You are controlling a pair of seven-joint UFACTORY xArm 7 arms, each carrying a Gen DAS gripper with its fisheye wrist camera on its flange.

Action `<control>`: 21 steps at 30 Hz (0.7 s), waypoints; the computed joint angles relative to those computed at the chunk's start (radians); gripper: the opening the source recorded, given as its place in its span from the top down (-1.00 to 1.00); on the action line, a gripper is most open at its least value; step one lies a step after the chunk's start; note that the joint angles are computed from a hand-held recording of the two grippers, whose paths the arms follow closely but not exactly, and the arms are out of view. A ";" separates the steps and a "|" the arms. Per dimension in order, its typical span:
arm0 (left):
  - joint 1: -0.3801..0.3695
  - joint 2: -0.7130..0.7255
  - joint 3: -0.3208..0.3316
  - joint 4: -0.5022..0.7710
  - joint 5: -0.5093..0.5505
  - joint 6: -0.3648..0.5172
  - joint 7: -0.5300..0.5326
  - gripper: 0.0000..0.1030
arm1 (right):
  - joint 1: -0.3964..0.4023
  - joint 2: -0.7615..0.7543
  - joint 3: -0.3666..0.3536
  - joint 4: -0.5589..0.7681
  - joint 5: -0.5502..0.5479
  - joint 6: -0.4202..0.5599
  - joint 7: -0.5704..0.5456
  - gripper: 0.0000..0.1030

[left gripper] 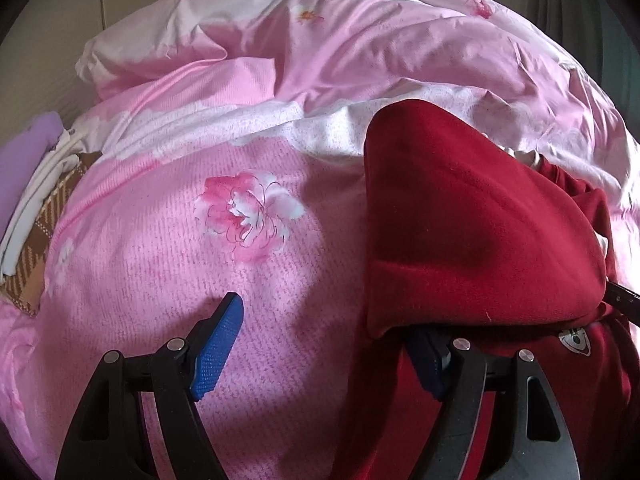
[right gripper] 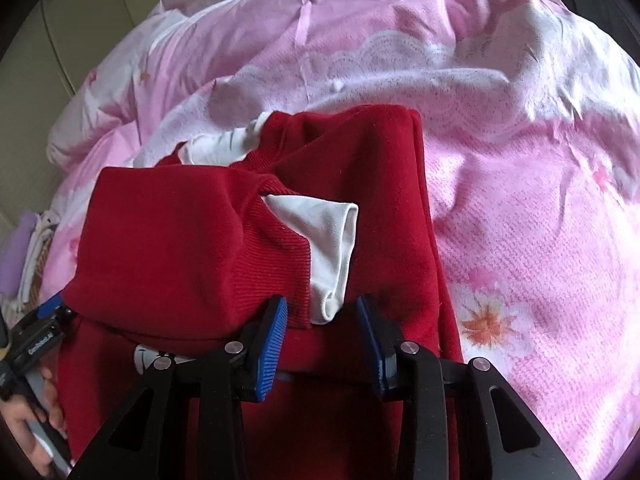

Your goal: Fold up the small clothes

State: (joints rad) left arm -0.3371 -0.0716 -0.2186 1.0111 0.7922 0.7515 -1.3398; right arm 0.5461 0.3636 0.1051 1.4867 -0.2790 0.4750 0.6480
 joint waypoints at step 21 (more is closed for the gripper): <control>-0.083 -0.383 -0.238 -0.244 -0.166 0.139 -0.049 -0.48 | -0.100 -0.615 0.147 -0.607 -0.343 -0.081 0.444 -0.08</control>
State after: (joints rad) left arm -0.4197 -0.4550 -0.4568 0.7671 0.6259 0.8908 -1.3884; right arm 0.4465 -0.2515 0.2524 0.8793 -0.6218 0.3942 1.0922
